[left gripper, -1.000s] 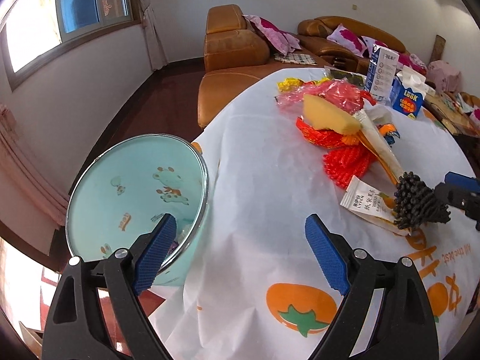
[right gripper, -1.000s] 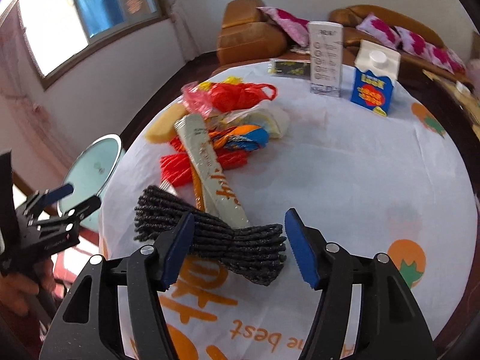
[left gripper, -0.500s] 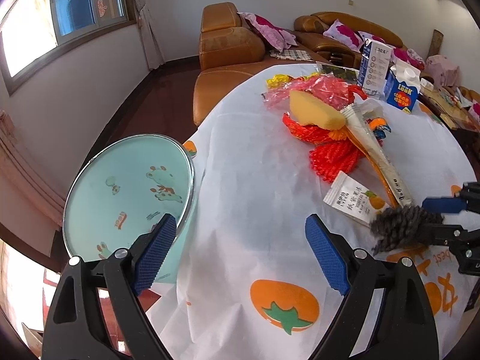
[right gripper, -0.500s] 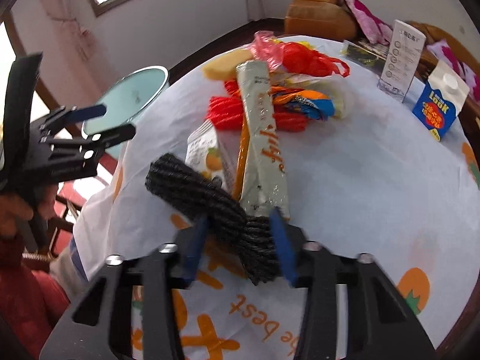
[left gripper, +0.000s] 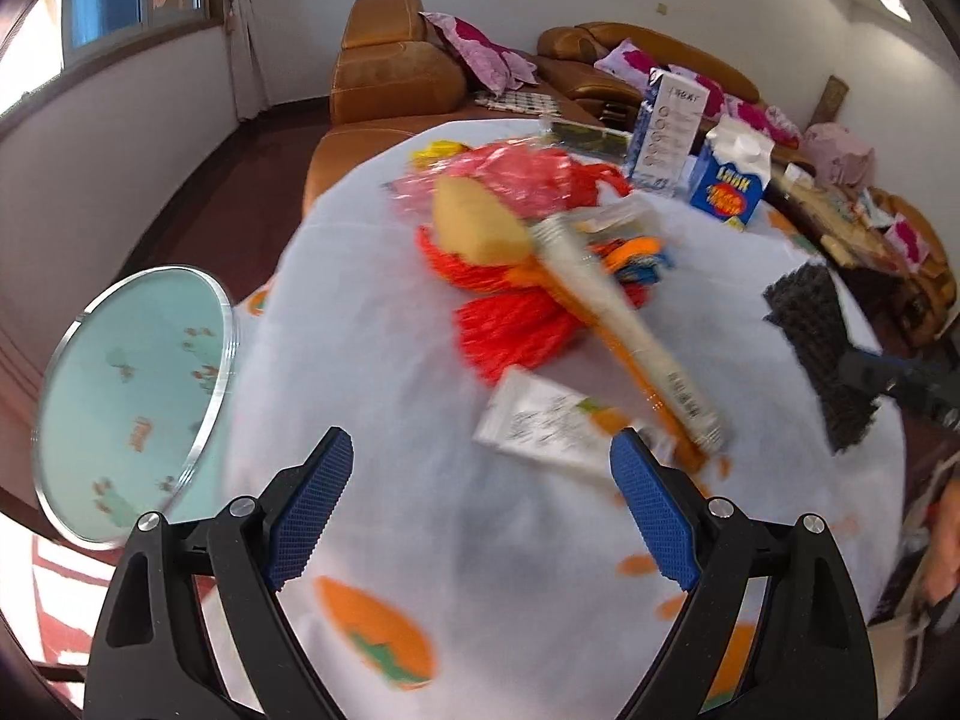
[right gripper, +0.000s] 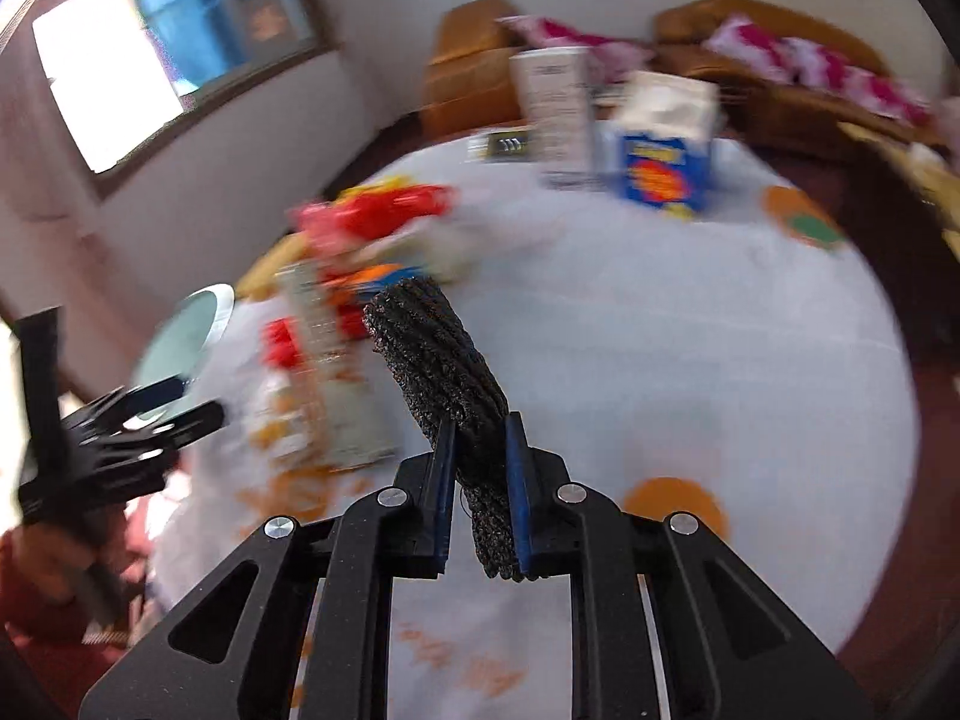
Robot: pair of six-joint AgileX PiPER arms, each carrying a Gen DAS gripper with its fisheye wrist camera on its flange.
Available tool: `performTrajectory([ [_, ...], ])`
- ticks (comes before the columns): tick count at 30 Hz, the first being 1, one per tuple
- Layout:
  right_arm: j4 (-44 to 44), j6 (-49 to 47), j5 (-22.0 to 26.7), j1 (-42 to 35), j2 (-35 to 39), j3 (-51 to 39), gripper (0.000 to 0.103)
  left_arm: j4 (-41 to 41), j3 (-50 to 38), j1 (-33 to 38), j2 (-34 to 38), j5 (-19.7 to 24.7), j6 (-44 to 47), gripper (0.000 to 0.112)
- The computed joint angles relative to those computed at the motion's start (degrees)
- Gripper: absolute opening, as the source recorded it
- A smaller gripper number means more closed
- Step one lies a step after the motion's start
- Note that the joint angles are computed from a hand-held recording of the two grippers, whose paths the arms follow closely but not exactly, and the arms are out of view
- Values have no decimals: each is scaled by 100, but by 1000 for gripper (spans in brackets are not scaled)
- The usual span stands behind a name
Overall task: Collect trash
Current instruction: 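Grasp the white snack packet with the left tool while the right tool holds the sponge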
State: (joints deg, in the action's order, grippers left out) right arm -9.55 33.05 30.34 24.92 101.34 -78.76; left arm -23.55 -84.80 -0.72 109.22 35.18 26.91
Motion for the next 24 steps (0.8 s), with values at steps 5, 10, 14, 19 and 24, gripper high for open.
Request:
performTrajectory([
  [5, -1141, 1318, -78, 47, -30, 228, 17, 858, -208, -464, 273, -269, -1240, 85],
  [10, -1182, 1553, -216, 1, -75, 351, 17, 1562, -519, -733, 558, -129, -2365, 83],
  [14, -1007, 1521, -194, 28, -24, 305, 17, 1206, -552, -723, 640, -40, -1881, 64],
  [19, -1499, 2028, 282, 274, 154, -8, 17, 554, -335, -609, 542, -159, -765, 60],
  [24, -1833, 2443, 659, 434, 282, -299, 17, 115, -212, -356, 352, -96, -116, 58],
])
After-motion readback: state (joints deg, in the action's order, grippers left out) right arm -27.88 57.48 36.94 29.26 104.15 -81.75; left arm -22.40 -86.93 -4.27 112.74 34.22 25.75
